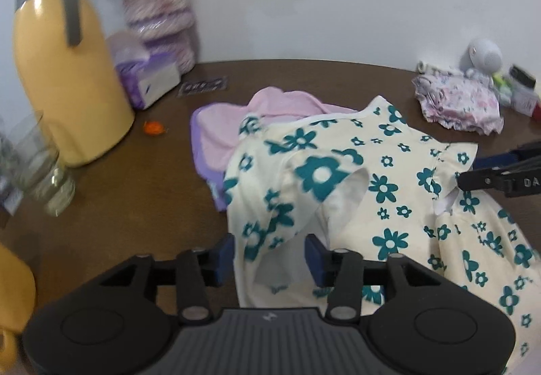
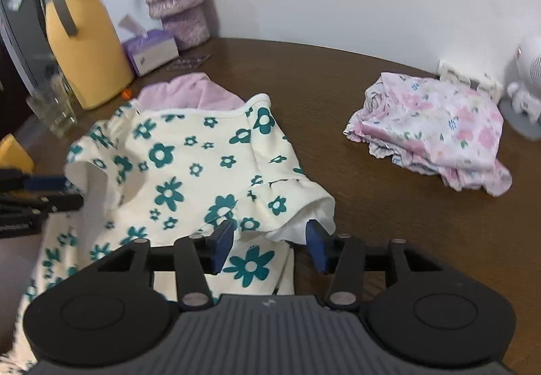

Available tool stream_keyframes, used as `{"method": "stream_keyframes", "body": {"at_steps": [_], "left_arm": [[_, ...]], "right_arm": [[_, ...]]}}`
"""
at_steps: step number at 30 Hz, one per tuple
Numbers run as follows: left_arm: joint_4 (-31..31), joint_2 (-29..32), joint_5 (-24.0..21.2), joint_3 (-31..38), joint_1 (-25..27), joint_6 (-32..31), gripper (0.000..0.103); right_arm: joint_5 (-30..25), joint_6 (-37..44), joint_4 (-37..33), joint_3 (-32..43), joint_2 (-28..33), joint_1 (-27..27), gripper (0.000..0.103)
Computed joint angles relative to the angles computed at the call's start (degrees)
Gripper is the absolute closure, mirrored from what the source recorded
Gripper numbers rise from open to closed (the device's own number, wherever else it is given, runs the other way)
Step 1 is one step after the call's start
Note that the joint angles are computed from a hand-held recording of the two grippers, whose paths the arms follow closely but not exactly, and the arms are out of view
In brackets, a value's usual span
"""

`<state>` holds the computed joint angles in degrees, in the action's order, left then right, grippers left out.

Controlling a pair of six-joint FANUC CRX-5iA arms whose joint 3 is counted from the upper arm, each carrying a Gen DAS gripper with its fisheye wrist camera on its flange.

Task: Fold clothes

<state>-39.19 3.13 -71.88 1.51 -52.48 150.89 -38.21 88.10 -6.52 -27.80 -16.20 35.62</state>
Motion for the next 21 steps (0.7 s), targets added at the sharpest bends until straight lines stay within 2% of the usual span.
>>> {"method": "stream_keyframes", "body": {"at_steps": [1,3,4,5,6,7,8,11,17,18,21], "left_arm": [[-1.1,1.62,-1.62,1.62,-0.47,-1.07,0.045],[-3.25,3.92,-3.75,3.59,-1.0,-1.68,0.045],[-4.23,4.88,-4.61,4.35,-1.18,-1.75,0.053],[-5.21,5.84,-5.46,5.11,-1.35,-1.84,0.076],[-4.62,5.53,-4.38,4.62,-0.7,-1.31,0.091],[-2.97,4.09,-1.97,3.05,0.52,0.21,0.096],[-2.76,3.11,-1.06,2.03,0.9,1.98,0.097],[-6.24,1.67,-3.12,0.66,-0.21,4.94,0.097],[-1.82,-4.5,3.91,-6.44,4.58,7.99,0.097],[-1.41,-5.26,5.09,-7.27,5.06,8.78,0.096],[-0.85,-7.07,7.47,-9.04,5.95,11.35,0.078]], "right_arm": [[0.84,-2.52,3.15,-0.65,0.5,1.31,0.054],[2.23,-6.02,7.27,-1.51,1.49,2.96,0.055],[2.89,-6.47,7.88,-1.7,1.84,3.26,0.065],[3.35,-6.12,7.7,-1.7,2.06,3.35,0.076],[3.6,-6.01,7.68,-1.68,2.27,3.41,0.094],[3.7,-6.6,8.37,-1.79,2.38,3.52,0.094],[3.98,-7.65,9.72,-2.15,2.31,3.71,0.095],[4.94,-10.35,12.76,-2.9,2.23,3.37,0.095],[1.48,2.85,-5.14,3.55,4.36,-3.97,0.092],[0.83,4.45,-7.43,4.34,4.56,-5.12,0.087],[-0.18,6.11,-9.56,5.21,4.35,-7.08,0.069]]}}
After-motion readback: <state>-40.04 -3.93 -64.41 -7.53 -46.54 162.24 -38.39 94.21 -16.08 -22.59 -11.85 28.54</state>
